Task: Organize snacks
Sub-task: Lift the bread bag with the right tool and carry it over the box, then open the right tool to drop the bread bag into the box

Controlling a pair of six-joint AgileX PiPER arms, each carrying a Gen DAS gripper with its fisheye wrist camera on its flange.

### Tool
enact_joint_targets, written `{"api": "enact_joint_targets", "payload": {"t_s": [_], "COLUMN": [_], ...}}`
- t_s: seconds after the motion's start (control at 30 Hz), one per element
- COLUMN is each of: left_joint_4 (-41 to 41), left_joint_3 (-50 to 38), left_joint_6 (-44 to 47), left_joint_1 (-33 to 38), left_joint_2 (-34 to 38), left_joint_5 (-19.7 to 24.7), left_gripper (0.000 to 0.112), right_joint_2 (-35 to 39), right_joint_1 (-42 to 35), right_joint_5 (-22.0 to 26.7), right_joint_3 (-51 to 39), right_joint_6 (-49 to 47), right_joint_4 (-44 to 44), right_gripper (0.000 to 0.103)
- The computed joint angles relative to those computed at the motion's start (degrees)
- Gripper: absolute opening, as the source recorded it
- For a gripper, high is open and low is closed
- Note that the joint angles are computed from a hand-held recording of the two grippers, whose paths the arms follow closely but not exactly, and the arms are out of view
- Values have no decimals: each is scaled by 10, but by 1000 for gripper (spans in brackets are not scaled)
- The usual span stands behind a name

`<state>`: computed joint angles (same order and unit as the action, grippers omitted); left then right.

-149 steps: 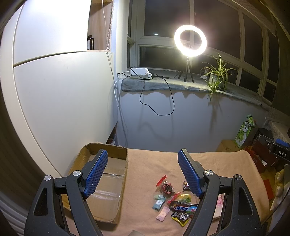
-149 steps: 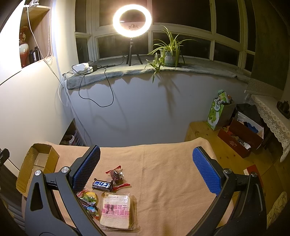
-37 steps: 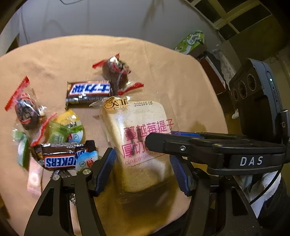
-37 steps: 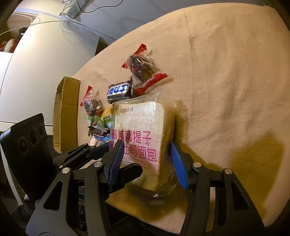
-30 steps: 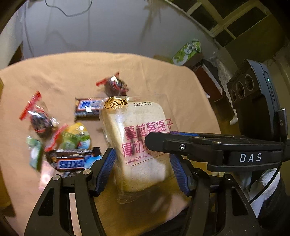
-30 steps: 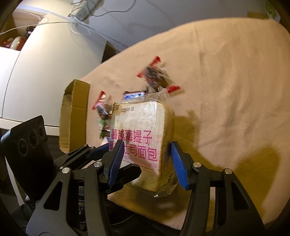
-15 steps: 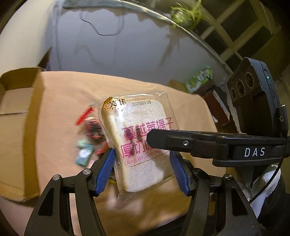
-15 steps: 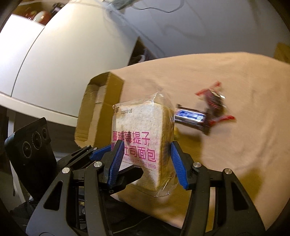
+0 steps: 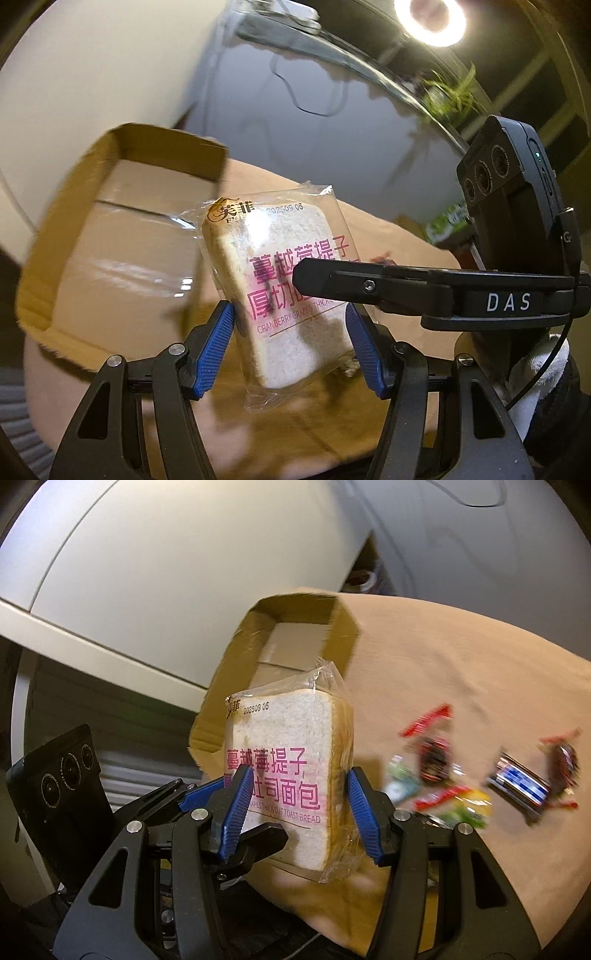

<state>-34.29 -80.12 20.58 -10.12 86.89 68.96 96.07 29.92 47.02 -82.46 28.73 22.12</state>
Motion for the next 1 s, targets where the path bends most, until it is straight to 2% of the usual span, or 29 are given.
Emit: {"api": "enact_joint_targets", "payload": {"t_s": [0.23, 0.47, 0.77, 1.0], "left_joint_4": [0, 7, 18, 30], "left_joint_3": [-1, -6, -12, -12], "left_joint_6": [24, 37, 30, 30], "left_joint_1": [82, 128, 147, 153], "left_joint_2": [12, 39, 50, 49], "left_joint_5": [6, 0, -4, -13], "left_gripper": [61, 61, 60, 60], "right_joint_2": [113, 217, 290, 303], "right_joint_1": [23, 32, 35, 37], "right_joint_5": [43, 98, 162, 181], "right_joint_3": [-147, -289, -410, -442], "right_joint_6": [-29, -47, -39, -28], "right_joint_4": [15, 27, 23, -7], "right_gripper": [56, 56, 56, 57]}}
